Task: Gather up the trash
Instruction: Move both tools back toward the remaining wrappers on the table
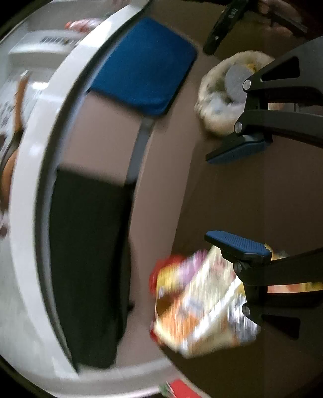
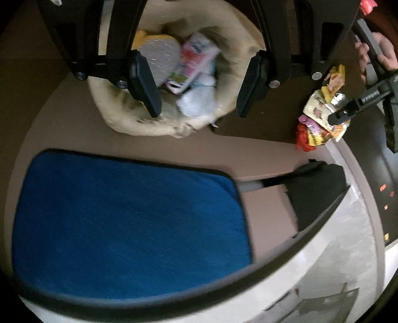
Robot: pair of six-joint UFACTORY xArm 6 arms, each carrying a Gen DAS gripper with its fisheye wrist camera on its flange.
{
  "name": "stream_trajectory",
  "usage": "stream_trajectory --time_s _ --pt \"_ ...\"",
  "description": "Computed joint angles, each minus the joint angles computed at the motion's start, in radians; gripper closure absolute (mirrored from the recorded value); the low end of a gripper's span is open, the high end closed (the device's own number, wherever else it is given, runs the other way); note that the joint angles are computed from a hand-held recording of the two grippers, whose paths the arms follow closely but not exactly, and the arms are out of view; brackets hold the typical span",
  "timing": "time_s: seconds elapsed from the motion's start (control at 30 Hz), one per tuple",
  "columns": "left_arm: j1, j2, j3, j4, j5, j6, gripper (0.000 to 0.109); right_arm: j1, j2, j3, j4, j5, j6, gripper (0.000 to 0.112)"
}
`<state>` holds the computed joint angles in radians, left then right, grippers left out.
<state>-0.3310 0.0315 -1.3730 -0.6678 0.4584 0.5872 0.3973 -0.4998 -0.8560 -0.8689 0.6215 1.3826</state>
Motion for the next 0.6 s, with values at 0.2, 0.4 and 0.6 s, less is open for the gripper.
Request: stream_trajectory --time_s 0.2,0.4,0.6 --pt "0.138 0.001 -0.008 -0.038 0.012 0.010 0.052 0.095 0.164 -0.162 -0.114 0.060 0.064 0.052" --pt "0.257 0.101 -0.088 -0.151 0.086 0.030 0.052 0.134 0.309 -0.286 -0.097 0.031 0.026 0.052" --pt "0.361 0.267 -0.270 -0.248 0.344 -0.006 0.052 0.157 0.417 -0.368 -0.040 0.026 -0.037 0.052"
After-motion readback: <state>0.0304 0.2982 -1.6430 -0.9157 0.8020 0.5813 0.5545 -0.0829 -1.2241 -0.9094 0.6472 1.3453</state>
